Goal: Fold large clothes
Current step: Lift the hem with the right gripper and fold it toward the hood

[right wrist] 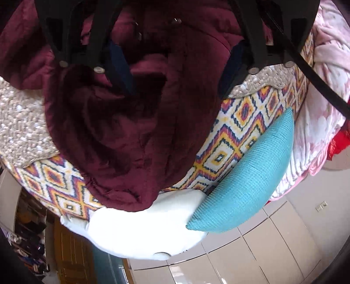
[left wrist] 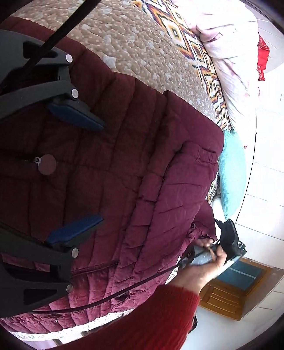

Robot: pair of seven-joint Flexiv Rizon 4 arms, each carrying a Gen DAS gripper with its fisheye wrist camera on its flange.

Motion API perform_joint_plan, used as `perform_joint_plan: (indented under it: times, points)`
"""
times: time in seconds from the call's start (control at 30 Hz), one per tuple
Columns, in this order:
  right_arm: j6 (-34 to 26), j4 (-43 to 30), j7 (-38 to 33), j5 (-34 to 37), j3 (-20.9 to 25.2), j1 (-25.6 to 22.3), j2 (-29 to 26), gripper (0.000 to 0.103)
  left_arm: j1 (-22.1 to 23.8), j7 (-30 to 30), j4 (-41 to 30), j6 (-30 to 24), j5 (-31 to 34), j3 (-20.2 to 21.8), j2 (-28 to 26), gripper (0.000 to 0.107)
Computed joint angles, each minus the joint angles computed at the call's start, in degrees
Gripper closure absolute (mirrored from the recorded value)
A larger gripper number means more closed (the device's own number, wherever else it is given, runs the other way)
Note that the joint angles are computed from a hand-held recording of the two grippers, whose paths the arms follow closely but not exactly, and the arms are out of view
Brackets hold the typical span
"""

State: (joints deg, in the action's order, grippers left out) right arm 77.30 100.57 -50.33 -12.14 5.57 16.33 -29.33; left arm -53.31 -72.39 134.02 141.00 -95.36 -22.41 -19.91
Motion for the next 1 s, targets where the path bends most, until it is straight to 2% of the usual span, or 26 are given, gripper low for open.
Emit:
perform_joint_plan:
  times: [0.03, 0.07, 0.1, 0.17, 0.23, 0.3, 0.37, 0.5, 0.53, 0.6, 0.63, 0.7, 0.73, 0.77, 0.8, 0.83, 0.87, 0.9, 0.93, 1.0]
  points:
    - [-0.7, -1.2, -1.7, 1.0, 2.5, -1.8, -0.7, 0.068, 0.0, 0.2, -0.1, 0.0, -0.1, 0.0, 0.0, 0.027]
    - [-1.9, -2.5, -4.9, 3.5, 5.6, -3.8, -1.1, 0.089, 0.1, 0.0, 0.0, -0.1, 0.2, 0.0, 0.0, 0.026]
    - [-1.7, -2.4, -6.8, 5.4, 6.8, -4.4, -0.6, 0.089, 0.1, -0.4, 0.2, -0.3, 0.5, 0.1, 0.1, 0.026]
    - [1.4, 1.2, -6.0, 3.6, 5.7, -3.5, 2.2, 0.092, 0.2, -1.3, 0.7, -0.7, 1.4, 0.4, 0.3, 0.026]
    - [2.9, 4.4, -10.3, 7.8, 9.0, -5.5, 6.1, 0.095, 0.2, -2.1, 1.0, -1.0, 2.0, 0.5, 0.6, 0.026]
    - [4.0, 9.4, -14.3, 10.4, 11.8, -7.0, 11.6, 0.098, 0.2, -3.8, 1.9, -1.6, 3.5, 1.0, 1.0, 0.026]
    - [3.5, 14.1, -21.2, 17.2, 17.1, -10.2, 17.9, 0.098, 0.3, -5.6, 2.8, -2.1, 5.2, 1.5, 1.4, 0.026]
    - [1.0, 22.4, -30.5, 27.8, 20.8, -9.9, 29.5, 0.099, 0.1, -6.0, 2.9, -2.1, 5.4, 1.6, 1.5, 0.026]
    - [1.0, 24.5, -29.4, 26.2, 20.7, -9.2, 31.1, 0.099, 0.1, -6.6, 3.2, -2.1, 5.9, 1.7, 1.6, 0.026]
    - [2.4, 29.0, -20.6, 14.4, 20.0, -9.7, 32.7, 0.099, 0.0, -6.6, 3.1, -2.1, 5.7, 1.8, 1.6, 0.026]
    - [2.6, 29.4, -16.1, 10.4, 19.1, -10.3, 32.3, 0.094, -0.1, -6.3, 3.0, -1.9, 5.4, 1.7, 1.6, 0.026]
    - [2.7, 27.6, -11.9, 8.4, 16.3, -10.0, 30.1, 0.071, -0.1, -5.4, 2.6, -1.8, 4.6, 1.5, 1.5, 0.026]
    - [4.1, 27.3, -8.3, 4.5, 14.7, -9.9, 28.8, 0.051, -0.1, -5.6, 2.6, -1.8, 4.7, 1.5, 1.5, 0.026]
    - [6.3, 27.1, -2.1, -3.1, 11.2, -8.8, 26.9, 0.036, -0.1, -5.7, 2.7, -1.9, 4.8, 1.5, 1.5, 0.026]
    - [7.0, 26.0, 3.3, -9.8, 7.8, -7.7, 24.8, 0.033, -0.1, -5.4, 2.6, -1.9, 4.5, 1.5, 1.5, 0.026]
    - [7.8, 23.9, 6.6, -12.7, 6.3, -7.5, 21.9, 0.032, -0.1, -4.4, 2.0, -1.7, 3.7, 1.3, 1.2, 0.026]
    - [7.6, 21.7, 6.5, -11.9, 6.7, -7.9, 19.7, 0.032, -0.1, -3.2, 1.4, -1.5, 2.7, 1.0, 1.0, 0.026]
    - [5.9, 17.9, 4.0, -7.4, 6.2, -6.7, 16.4, 0.032, 0.0, -2.7, 1.2, -1.4, 2.5, 0.9, 0.9, 0.025]
    - [5.1, 15.2, 3.2, -5.9, 6.0, -6.2, 13.9, 0.032, 0.0, -2.6, 1.2, -1.5, 2.6, 0.9, 0.9, 0.025]
    - [3.7, 11.9, 4.4, -6.8, 2.2, -2.9, 10.3, 0.032, 0.1, -3.4, 1.7, -1.7, 3.4, 1.0, 1.0, 0.025]
